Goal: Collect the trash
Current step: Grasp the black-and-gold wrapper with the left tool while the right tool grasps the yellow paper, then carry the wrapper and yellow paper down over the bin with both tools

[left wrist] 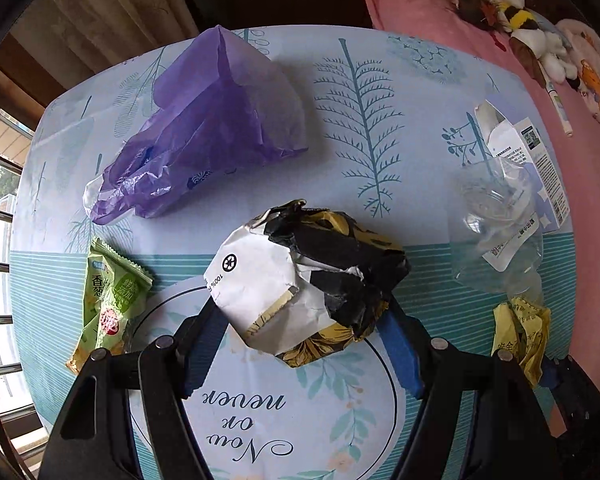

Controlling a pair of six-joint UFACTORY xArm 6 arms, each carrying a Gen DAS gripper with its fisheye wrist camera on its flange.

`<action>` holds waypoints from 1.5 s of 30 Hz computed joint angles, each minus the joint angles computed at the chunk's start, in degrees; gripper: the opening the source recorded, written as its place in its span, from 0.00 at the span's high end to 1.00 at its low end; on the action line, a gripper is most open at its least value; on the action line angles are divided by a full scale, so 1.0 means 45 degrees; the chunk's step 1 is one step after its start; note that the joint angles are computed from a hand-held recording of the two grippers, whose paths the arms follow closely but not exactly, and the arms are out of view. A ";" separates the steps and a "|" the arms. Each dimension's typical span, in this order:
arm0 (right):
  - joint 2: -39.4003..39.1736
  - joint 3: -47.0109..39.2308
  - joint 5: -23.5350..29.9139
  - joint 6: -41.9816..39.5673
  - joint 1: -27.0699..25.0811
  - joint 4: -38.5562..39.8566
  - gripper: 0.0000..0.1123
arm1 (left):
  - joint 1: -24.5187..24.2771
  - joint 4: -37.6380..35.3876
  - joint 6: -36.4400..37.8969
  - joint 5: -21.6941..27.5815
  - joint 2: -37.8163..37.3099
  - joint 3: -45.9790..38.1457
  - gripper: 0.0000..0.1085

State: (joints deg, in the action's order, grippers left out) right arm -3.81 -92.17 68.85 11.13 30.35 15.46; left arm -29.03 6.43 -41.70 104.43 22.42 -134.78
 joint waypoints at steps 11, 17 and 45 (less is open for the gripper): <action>-0.0340 0.0374 -0.0132 0.0266 0.0140 -0.0220 0.59 | -0.0746 0.0673 -0.0266 -0.2065 -0.1855 0.2989 0.50; -0.0852 0.0732 0.0066 0.0684 0.0413 -0.0413 0.59 | -0.1725 0.1201 -0.0836 -0.2156 -0.3302 0.4328 0.50; -0.4990 0.1814 0.2753 1.2274 1.1646 -0.6661 0.60 | -1.6606 0.5551 -1.1052 0.4241 -1.2245 0.9470 0.50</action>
State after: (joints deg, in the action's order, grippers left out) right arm -26.27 -84.00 81.24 66.36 82.76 -14.52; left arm -103.75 31.41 -91.44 123.51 -32.68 -92.17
